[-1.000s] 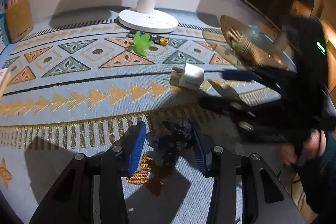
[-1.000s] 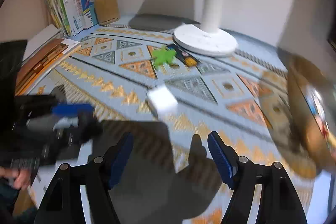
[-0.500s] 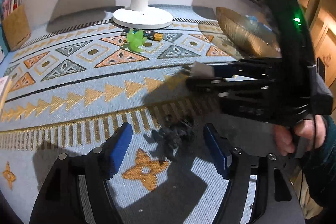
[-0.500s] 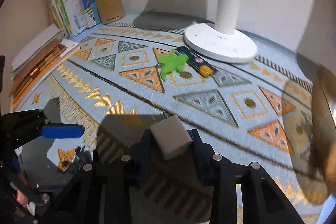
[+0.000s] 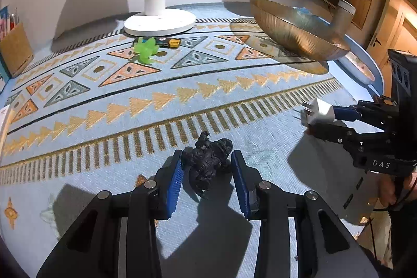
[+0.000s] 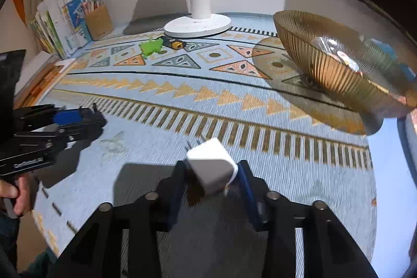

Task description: Organize rigid objects

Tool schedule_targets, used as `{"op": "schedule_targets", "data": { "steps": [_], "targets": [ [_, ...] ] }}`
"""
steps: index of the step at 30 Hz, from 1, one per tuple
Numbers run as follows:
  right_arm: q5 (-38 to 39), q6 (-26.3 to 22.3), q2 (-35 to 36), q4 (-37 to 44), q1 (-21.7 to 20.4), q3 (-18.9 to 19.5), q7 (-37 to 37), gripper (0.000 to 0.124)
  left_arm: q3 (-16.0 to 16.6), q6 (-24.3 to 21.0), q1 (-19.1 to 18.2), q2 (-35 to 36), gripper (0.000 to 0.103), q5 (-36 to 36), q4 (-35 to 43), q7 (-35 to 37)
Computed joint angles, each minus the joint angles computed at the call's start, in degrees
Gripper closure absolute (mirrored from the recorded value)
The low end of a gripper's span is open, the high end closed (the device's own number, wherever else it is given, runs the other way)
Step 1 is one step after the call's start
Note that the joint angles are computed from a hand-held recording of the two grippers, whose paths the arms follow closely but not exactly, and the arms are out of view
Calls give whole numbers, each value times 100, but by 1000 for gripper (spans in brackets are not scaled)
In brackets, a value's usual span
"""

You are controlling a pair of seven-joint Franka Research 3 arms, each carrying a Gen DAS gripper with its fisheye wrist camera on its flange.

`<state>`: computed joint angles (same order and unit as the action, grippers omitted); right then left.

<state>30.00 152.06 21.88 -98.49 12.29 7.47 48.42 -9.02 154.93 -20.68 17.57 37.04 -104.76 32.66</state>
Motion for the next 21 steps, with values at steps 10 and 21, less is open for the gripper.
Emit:
{"op": "schedule_targets", "data": {
  "steps": [10, 21],
  "targets": [
    [-488, 274, 5, -72, 207, -57, 394, 90, 108, 48, -84, -83, 69, 243, -81, -414],
    [1147, 23, -483, 66, -386, 109, -374, 90, 178, 468, -199, 84, 69, 1029, 943, -906]
  ]
}}
